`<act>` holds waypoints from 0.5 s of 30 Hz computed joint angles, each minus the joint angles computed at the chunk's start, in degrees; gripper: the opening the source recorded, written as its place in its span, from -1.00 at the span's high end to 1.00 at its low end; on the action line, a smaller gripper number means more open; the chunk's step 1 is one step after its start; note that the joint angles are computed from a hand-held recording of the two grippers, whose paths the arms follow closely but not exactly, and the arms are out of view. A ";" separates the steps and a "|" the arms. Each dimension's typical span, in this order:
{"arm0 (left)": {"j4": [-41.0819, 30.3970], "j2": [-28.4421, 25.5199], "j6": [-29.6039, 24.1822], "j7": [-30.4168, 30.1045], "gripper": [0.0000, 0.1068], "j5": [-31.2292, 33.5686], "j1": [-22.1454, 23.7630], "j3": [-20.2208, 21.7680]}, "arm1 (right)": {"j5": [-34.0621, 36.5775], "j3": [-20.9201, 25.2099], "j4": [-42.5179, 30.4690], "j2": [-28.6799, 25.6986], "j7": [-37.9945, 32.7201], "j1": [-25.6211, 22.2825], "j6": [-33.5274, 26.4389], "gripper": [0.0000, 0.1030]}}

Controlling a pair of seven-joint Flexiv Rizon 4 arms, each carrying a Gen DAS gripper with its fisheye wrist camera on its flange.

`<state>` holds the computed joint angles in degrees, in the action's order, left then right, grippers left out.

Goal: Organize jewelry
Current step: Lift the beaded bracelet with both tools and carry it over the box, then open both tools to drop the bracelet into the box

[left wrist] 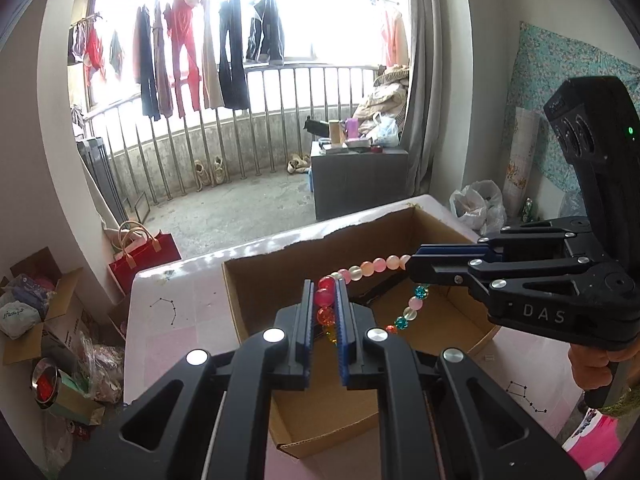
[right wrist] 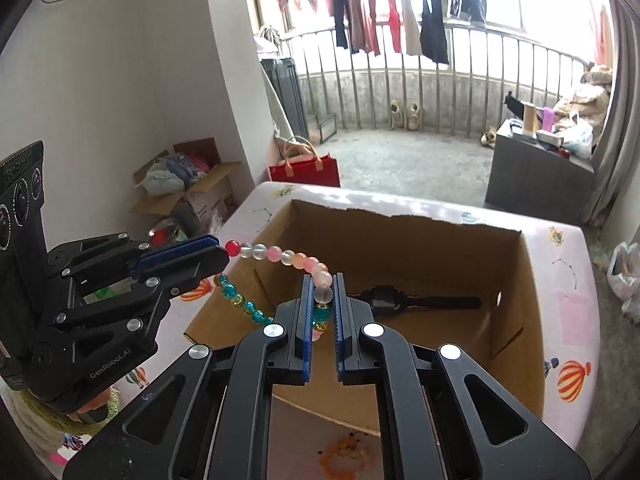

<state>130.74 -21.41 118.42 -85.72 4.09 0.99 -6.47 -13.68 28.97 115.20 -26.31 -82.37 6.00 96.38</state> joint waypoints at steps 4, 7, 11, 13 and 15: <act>-2.56 -2.40 -7.37 1.44 0.82 -2.10 0.02 -0.12 | 1.00 2.88 -4.77 -4.27 -1.24 -1.26 -8.13 0.86; -3.12 -3.79 -10.55 3.31 0.82 -4.66 -2.24 2.11 | 3.16 4.38 -7.35 -6.27 -2.98 -1.35 -13.70 0.86; -2.99 -4.67 -11.73 5.11 0.81 -8.25 -6.85 6.49 | 6.80 5.51 -10.42 -7.94 -5.03 -1.30 -19.55 0.79; -2.99 -5.31 -10.79 6.36 0.81 -9.64 -9.42 8.95 | 8.13 4.48 -11.08 -7.95 -5.60 -0.41 -19.91 0.79; -2.71 -5.81 -9.40 7.23 0.81 -11.07 -11.08 10.38 | 9.69 3.97 -11.08 -7.56 -6.70 0.00 -19.78 0.79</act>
